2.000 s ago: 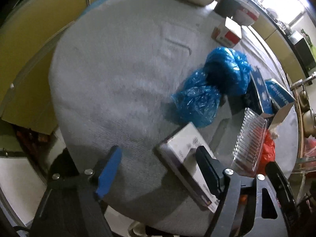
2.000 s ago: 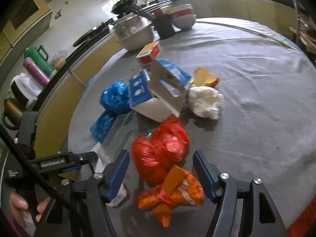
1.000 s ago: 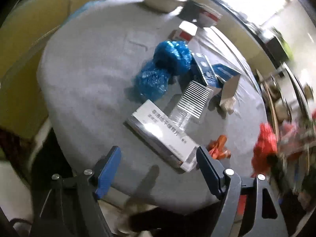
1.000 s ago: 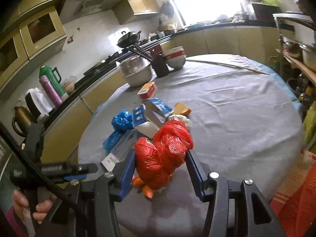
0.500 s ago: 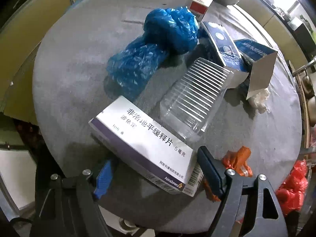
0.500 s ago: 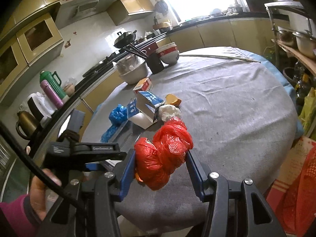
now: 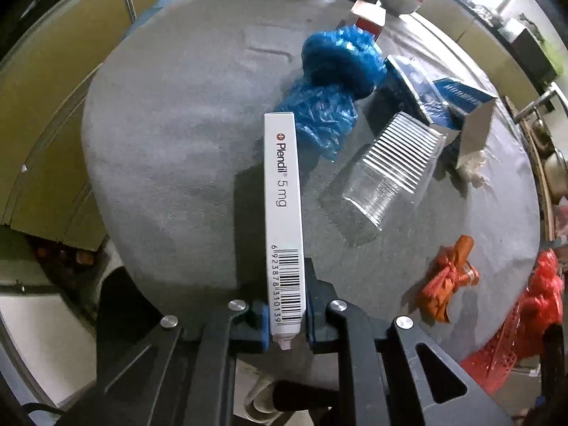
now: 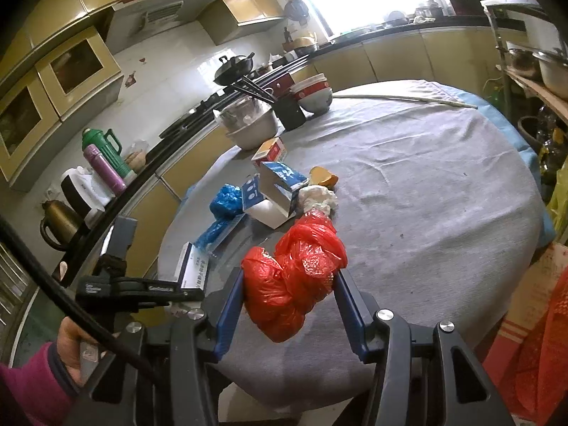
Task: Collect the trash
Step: 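Grasp the red plastic bag with the right tool while the left tool grasps the white medicine box, then carry both items over the red basket and open both tools to drop them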
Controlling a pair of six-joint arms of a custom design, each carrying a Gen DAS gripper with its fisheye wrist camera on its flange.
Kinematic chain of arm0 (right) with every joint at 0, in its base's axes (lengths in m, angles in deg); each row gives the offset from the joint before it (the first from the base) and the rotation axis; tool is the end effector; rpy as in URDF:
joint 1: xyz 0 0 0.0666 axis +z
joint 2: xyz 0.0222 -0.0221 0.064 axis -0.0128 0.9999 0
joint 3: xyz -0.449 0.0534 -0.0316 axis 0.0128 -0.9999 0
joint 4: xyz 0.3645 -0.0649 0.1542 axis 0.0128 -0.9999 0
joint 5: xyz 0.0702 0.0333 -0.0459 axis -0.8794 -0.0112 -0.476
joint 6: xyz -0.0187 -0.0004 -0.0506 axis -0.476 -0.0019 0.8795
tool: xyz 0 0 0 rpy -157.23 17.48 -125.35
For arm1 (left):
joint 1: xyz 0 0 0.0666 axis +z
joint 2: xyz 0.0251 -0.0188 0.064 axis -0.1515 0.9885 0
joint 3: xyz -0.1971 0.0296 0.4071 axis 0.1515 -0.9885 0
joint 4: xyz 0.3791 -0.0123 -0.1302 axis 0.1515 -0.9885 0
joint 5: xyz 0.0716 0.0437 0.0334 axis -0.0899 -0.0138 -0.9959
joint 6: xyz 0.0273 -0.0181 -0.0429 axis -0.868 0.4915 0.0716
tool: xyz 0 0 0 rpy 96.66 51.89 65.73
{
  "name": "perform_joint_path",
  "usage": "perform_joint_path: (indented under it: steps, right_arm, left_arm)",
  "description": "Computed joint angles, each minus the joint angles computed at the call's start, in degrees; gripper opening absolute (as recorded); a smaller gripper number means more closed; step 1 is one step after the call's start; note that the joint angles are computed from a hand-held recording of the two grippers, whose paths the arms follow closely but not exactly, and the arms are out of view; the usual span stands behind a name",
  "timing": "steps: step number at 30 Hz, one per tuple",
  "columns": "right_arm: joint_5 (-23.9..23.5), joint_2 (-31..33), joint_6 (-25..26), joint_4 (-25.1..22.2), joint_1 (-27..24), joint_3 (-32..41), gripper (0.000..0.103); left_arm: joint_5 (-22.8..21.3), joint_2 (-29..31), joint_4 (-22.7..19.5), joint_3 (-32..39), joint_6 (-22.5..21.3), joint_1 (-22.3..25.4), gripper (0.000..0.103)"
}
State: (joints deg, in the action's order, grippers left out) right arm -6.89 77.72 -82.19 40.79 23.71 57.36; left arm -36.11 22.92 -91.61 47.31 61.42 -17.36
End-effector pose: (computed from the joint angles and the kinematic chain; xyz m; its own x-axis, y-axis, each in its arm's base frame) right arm 0.3375 0.1575 0.5078 -0.7674 0.2255 -0.6002 -0.1017 0.8814 0.4612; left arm 0.4263 -0.0666 0.5105 -0.9399 -0.2073 -0.2714 -0.1758 0.9750 -0.1358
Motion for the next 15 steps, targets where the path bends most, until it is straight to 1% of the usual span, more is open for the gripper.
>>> perform_joint_path:
  steps: [4, 7, 8, 9, 11, 12, 14, 15]
  right_arm:
    - [-0.28, -1.32, -0.88, 1.23, -0.44, -0.67, 0.054]
    - [0.55, -3.18, -1.56, 1.01, -1.49, -1.15, 0.054]
    - [1.18, -3.96, -1.68, 0.71, -1.86, -1.24, 0.054]
    - [2.17, -4.88, -1.56, 0.10, -2.27, -1.23, 0.054]
    - [4.58, -6.57, -0.83, -1.31, -3.03, -1.21, 0.054]
    - [6.43, -8.07, -0.43, -2.62, -3.79, -1.36, 0.054]
    - [7.88, -10.65, -0.38, -4.95, -6.13, -1.69, 0.054]
    - [8.94, -12.05, -0.40, -6.25, -7.47, -1.90, 0.054]
  left_arm:
    - [-3.81, -3.04, 1.03, 0.43, -2.29, -1.25, 0.015]
    - [-7.33, -5.60, 1.69, 0.98, -3.25, -4.47, 0.015]
    - [-8.21, -6.29, 2.60, 1.21, -3.57, -5.89, 0.015]
    - [-8.20, -6.92, 3.67, 1.23, -5.11, -5.95, 0.015]
    - [-9.00, -8.02, 6.19, 2.10, -8.44, -9.86, 0.015]
    - [-8.09, -8.80, 6.12, 2.71, -10.11, -11.22, 0.015]
    - [-4.55, -8.62, 8.48, 3.52, -13.93, -14.31, 0.015]
    - [-3.98, -7.92, 9.16, 4.08, -14.89, -16.10, 0.016]
